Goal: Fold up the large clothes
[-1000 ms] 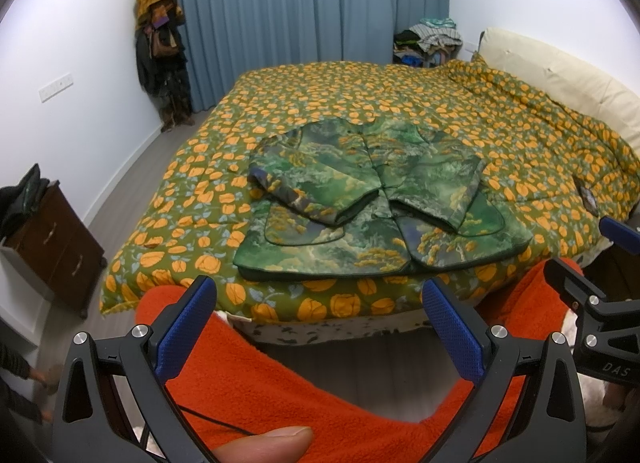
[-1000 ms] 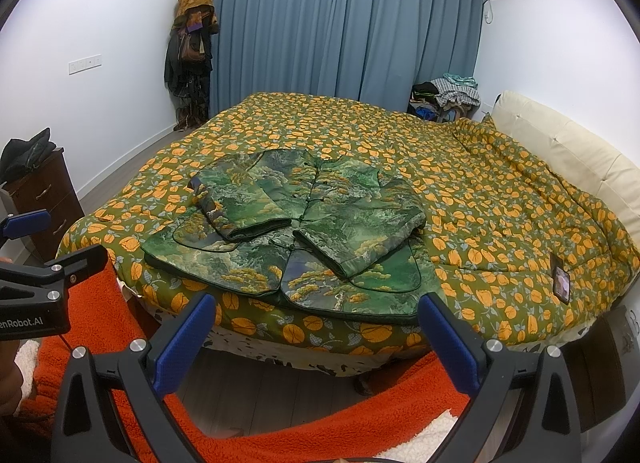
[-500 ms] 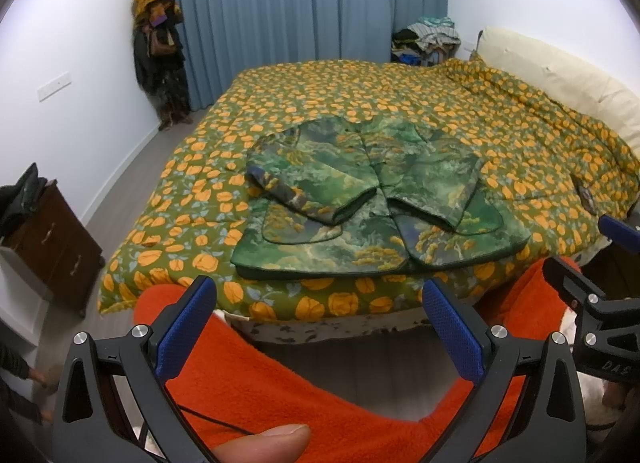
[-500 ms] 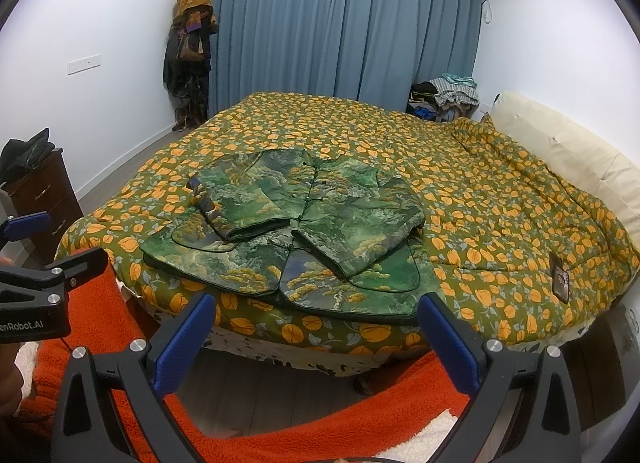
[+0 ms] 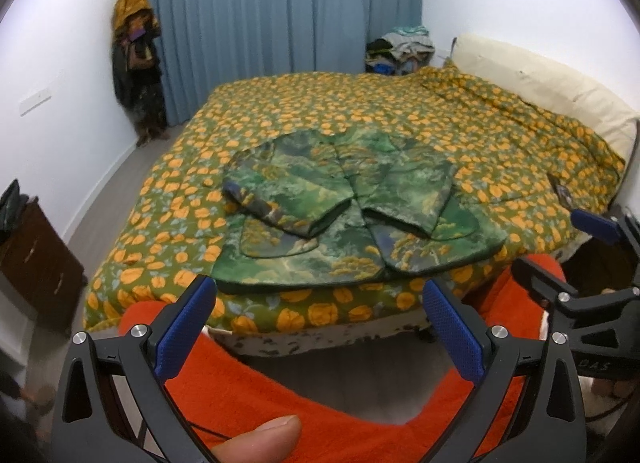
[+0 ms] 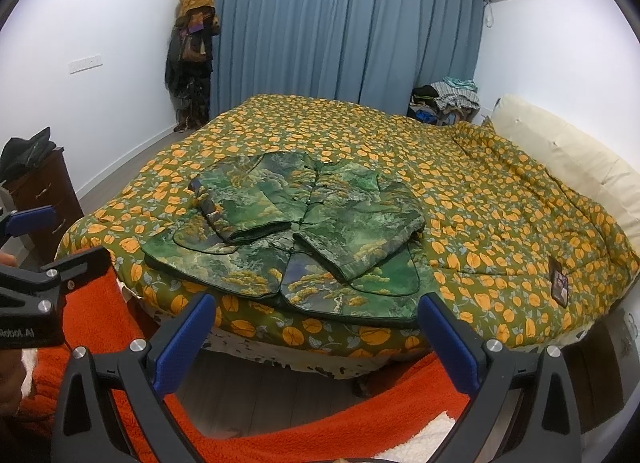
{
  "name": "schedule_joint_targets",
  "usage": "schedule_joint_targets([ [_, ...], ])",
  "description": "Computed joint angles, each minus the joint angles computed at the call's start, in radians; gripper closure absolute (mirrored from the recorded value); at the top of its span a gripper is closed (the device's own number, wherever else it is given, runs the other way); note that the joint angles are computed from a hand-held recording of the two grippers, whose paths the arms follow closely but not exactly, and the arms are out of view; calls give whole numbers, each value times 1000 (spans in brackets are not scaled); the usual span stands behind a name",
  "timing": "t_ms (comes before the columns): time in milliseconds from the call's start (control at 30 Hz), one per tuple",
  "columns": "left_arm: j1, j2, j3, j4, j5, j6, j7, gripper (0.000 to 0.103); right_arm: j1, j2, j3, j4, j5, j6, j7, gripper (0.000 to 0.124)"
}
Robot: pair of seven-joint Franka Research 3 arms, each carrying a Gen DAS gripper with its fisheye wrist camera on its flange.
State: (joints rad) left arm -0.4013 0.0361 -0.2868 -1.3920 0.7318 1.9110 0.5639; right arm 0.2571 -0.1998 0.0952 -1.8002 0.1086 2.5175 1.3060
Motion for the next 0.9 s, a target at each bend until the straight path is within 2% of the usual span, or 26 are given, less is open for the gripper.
schedule_joint_targets([
  [133,2,-4,2,-9,4,8,22,0,2,-2,8,-5,-24,-4,-11,21],
  [267,8,-17,3,-28,11,21,21,0,7,0,-4,3,9,-11,-30,21],
  [533,35,-47,2,-74,90,42,-51,0,-8,37,-30,59,78,-5,-45,21],
  [667,71,-53,20,-93,97,130,-41,0,-3,71,-38,104,104,79,-129,21],
  [800,87,33,37,9,85,62,48,0,2,127,-46,160,173,236,-201,21],
  [900,103,55,62,26,2,97,66,0,3,211,-50,250,290,279,-324,21],
])
